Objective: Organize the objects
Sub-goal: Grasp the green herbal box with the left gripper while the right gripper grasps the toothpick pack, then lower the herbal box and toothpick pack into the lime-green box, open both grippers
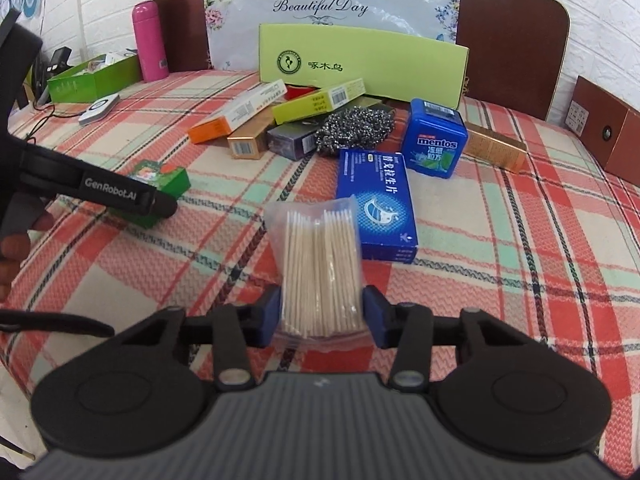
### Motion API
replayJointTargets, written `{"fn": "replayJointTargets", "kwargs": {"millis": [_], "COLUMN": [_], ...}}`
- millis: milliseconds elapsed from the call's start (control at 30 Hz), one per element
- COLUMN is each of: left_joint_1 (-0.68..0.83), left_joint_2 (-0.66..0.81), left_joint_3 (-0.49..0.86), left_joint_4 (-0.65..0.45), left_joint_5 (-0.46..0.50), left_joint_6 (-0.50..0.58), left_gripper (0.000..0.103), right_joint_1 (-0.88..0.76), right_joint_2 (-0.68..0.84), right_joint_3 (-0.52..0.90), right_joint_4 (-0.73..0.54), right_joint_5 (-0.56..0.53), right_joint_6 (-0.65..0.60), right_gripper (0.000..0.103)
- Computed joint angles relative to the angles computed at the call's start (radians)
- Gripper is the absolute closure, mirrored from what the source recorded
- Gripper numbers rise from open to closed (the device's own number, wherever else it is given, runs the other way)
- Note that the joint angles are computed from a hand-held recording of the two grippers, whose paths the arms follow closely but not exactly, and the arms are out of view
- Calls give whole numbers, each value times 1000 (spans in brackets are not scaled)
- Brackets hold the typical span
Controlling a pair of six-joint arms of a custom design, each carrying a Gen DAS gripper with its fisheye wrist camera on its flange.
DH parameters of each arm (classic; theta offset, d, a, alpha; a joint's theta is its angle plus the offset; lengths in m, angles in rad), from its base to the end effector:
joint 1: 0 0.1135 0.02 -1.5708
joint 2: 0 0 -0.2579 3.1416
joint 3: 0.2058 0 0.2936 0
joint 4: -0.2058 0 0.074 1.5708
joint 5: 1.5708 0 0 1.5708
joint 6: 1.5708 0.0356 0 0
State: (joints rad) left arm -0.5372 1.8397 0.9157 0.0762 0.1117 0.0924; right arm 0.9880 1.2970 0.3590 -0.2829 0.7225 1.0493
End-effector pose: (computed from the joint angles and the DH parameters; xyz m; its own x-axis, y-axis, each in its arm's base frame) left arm 0.3261 -0.1989 0.0869 -0.5887 0.4574 -0.6665 0.6289 0.7772 -0.0222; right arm 0.1315 0.1567 0.0709 -0.6925 0.1314 -0.7094 0.1984 0.9800 -0.0122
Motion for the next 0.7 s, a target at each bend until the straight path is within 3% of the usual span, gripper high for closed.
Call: {"fn": "replayJointTargets", "kwargs": {"millis": [167,333,433,500,600,700], "left_joint_1": [4,9,8,-13,-35,-56], "left_joint_2": [-14,-92,-122,-134,-109,-31], "left_joint_3": [-3,-9,40,78,188,350], "left_joint_4": [-14,-36,-54,-32,-42,-84], "left_joint_5": [17,94,147,129,116,109], "left_joint_6": [5,11,-6,-15,-35,-63], "left_gripper": [40,40,40,40,40,40], "right_joint_1": [-24,-89,-194,-292,-462,-628], "right_joint_2": [-143,-392,-544,-608,-634,-552], "right_joint_3": [-81,-142,-155,-142,-101,-30], "right_joint_4": [63,66,67,81,125,206], "right_joint_5": [-20,-46,-88,-130,-236,-353], "right_joint_6": [-36,-148,-290,-396,-545,-674], "right_gripper": [80,80,80,80,80,80]}}
